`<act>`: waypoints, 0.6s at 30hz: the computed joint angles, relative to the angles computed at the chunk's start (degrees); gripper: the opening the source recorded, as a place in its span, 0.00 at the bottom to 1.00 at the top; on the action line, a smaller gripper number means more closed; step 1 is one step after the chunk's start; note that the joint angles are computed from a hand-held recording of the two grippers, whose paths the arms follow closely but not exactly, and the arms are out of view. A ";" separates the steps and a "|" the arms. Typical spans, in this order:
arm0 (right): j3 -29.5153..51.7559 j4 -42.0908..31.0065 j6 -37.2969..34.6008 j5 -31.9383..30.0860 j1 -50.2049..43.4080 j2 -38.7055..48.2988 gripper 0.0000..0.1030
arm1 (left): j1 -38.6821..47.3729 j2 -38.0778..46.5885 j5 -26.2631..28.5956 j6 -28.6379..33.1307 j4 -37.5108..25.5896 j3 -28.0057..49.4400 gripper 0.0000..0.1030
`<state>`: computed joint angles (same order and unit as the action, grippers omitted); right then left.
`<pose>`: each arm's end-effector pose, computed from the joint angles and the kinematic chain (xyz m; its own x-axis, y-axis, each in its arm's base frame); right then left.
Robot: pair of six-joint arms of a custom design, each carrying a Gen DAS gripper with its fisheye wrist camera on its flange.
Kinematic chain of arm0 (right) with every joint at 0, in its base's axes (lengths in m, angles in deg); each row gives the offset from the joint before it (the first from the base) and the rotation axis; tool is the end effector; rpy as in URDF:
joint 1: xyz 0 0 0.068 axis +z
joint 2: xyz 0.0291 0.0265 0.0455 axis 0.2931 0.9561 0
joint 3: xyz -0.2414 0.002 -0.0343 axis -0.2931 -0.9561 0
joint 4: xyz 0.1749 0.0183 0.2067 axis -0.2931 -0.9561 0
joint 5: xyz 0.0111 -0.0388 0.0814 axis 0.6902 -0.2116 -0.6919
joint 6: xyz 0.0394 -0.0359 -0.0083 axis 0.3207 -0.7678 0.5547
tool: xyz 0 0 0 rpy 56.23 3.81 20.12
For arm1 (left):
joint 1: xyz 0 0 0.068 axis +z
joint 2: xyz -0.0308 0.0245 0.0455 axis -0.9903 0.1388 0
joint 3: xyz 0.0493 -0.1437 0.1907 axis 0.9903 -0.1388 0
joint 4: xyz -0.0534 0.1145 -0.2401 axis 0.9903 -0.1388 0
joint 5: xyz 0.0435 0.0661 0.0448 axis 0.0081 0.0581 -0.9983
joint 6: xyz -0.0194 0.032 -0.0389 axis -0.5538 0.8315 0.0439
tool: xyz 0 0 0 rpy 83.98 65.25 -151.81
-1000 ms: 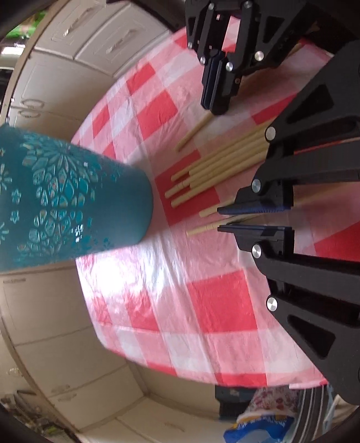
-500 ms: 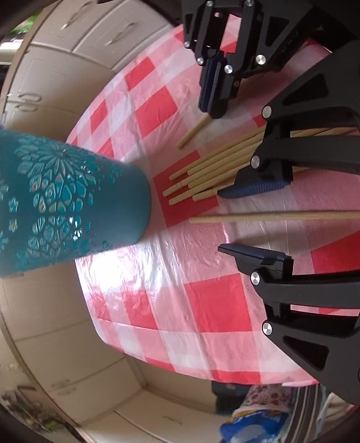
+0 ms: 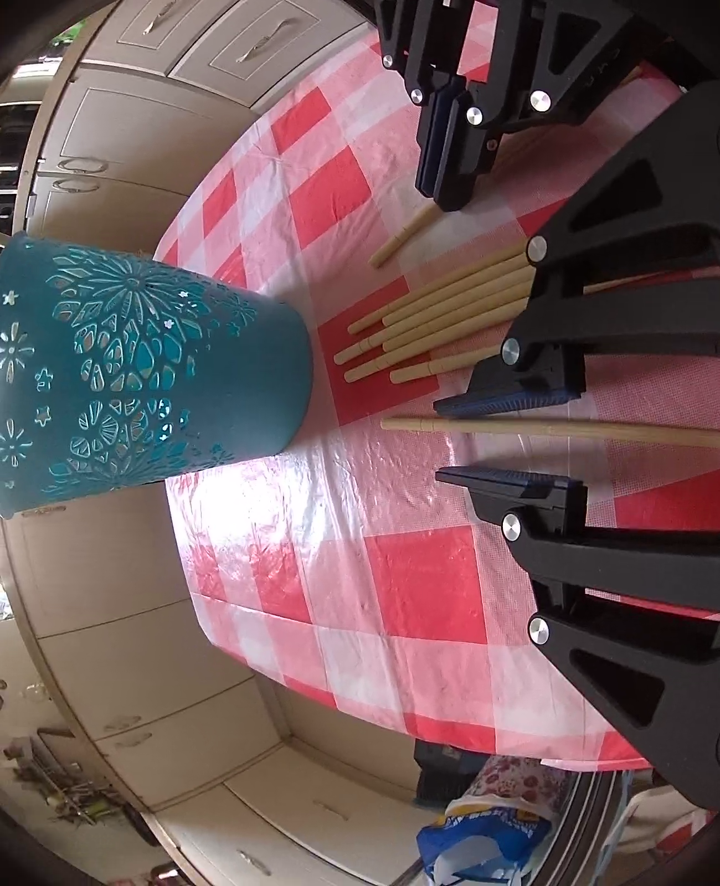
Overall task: Organize utensils
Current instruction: 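Close the right tool on a wooden stick while the left tool grasps another stick, then drop the left tool's stick into the teal bin while the right tool holds its stick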
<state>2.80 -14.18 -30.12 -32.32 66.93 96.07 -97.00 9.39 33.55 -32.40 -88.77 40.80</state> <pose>0.1711 0.1959 0.0780 -0.7891 -0.3711 -0.4895 -0.4601 0.8850 0.0707 0.1919 -0.0462 0.0856 -0.7949 0.1138 -0.5960 0.1003 0.9934 0.0559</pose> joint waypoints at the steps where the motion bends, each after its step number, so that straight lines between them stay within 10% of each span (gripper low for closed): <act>1: -0.23 0.18 0.32 -0.25 -0.13 -0.22 0.07 | 0.90 -0.46 1.54 0.32 0.00 -0.23 0.08; 18: -0.40 -0.19 2.38 -0.06 0.53 -0.72 0.06 | 5.11 -2.73 4.46 -0.27 1.04 -1.85 0.04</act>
<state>2.41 -14.37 -27.75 -32.37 67.46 95.35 -91.89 6.66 38.01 -32.67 -87.73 38.95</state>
